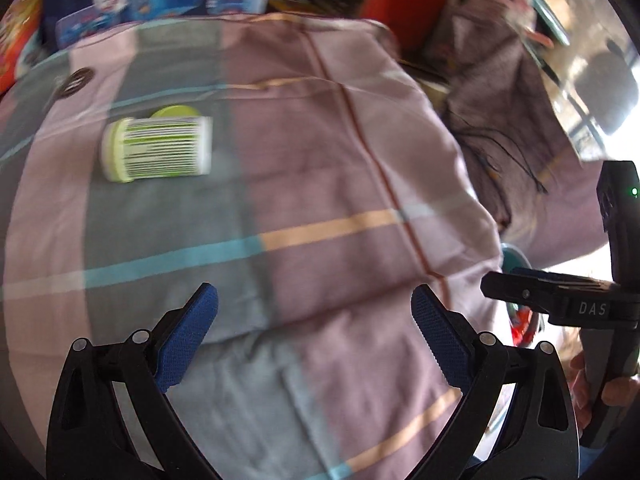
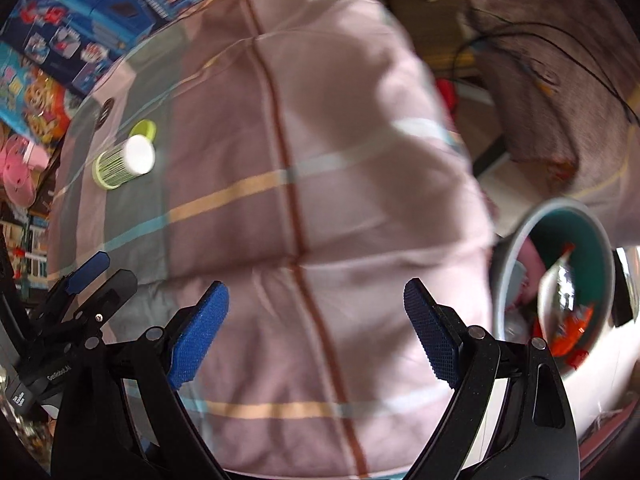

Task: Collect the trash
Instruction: 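Move both open grippers back to the white bottle and yellow lid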

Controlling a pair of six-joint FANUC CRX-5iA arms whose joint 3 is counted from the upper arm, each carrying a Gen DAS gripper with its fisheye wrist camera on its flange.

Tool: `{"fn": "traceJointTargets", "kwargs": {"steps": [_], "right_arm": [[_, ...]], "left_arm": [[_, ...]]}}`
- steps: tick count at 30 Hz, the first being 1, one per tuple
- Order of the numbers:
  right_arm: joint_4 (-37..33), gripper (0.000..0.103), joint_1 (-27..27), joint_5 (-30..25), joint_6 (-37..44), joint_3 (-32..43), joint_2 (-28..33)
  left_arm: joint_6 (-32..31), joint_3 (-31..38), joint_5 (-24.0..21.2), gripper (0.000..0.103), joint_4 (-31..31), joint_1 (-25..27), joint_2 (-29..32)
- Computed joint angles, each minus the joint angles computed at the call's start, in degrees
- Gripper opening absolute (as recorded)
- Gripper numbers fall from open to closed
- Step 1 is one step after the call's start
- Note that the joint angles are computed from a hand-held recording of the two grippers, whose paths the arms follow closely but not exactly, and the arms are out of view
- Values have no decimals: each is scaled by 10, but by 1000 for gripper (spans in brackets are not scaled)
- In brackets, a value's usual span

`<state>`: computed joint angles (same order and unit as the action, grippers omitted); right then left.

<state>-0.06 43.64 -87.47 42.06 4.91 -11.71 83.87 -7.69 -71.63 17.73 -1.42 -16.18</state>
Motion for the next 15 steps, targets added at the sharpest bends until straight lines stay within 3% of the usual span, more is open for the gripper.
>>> {"fn": "traceJointTargets", "kwargs": {"steps": [4,7,15], "right_arm": [[-10,85,2,-2,37,60,63],[-44,85,-18,-5,57,112,108],[-73,85,-53,-25,90,235,213]], "left_arm": [[13,-11,-2,97,9,61,-6],[56,-1,-8,97,0,91,7],[167,54,8,97,-6,105,67]]}}
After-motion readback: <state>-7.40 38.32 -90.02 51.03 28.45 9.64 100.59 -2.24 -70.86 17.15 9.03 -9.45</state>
